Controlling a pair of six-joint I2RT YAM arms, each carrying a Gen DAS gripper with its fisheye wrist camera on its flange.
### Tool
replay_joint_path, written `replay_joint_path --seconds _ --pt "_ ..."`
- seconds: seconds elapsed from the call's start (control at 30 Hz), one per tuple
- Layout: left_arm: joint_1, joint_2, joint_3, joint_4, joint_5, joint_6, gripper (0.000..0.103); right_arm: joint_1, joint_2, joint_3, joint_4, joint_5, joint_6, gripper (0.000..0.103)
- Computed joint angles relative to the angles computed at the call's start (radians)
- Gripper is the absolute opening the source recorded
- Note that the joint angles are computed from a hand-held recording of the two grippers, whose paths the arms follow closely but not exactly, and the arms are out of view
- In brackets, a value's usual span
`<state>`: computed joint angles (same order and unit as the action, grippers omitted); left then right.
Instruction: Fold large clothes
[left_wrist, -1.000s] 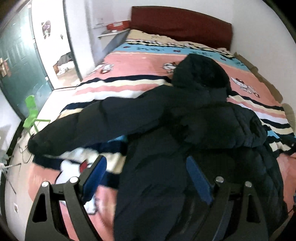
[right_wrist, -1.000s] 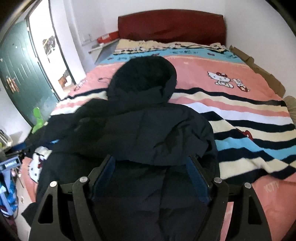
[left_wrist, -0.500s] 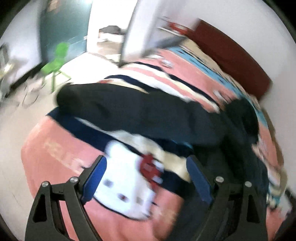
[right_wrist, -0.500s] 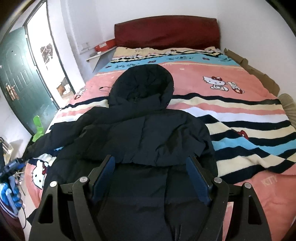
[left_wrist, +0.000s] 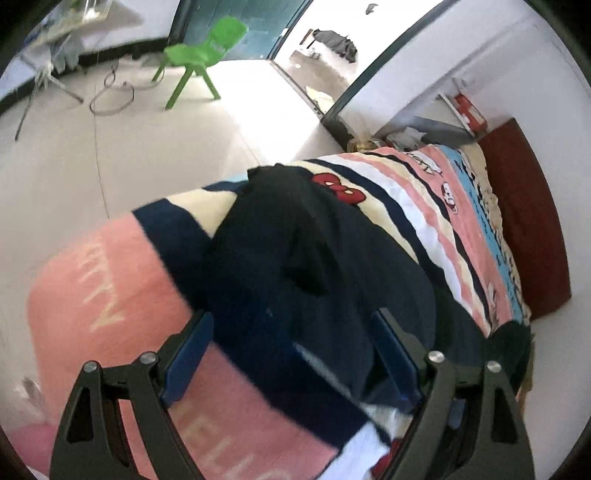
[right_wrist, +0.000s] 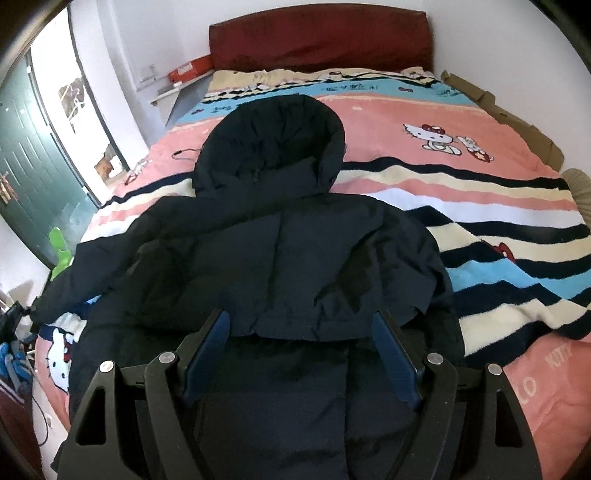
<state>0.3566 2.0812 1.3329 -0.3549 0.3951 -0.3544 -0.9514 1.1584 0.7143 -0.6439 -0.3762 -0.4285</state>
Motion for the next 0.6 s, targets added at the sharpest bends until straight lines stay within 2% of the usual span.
replay_joint_path --seconds 0.1,0.23,0.37,0.47,0.6 --pt "-0.002 0.054 0.048 0.01 0.018 -0.044 0.082 0.03 -0.002 -0.008 0.017 0.03 0.018 0.079" --pt "-0.001 0.1 0.116 -0.02 0.026 -0.061 0.041 0.045 -0.004 -0.016 0.026 0.049 0.029 0.079" --pt "0.004 0.111 0.125 -0.017 0.059 -0.065 0.018 0.042 -0.004 -0.022 0.028 0.051 0.026 0.079" --pt "-0.01 0.083 0.104 0.001 0.05 -0.053 0.012 0.03 -0.002 -0.022 0.024 0.046 0.02 0.079" --pt "-0.021 0.033 0.078 0.009 0.03 -0.041 0.011 -0.002 -0.007 -0.015 0.01 0.024 0.001 0.079"
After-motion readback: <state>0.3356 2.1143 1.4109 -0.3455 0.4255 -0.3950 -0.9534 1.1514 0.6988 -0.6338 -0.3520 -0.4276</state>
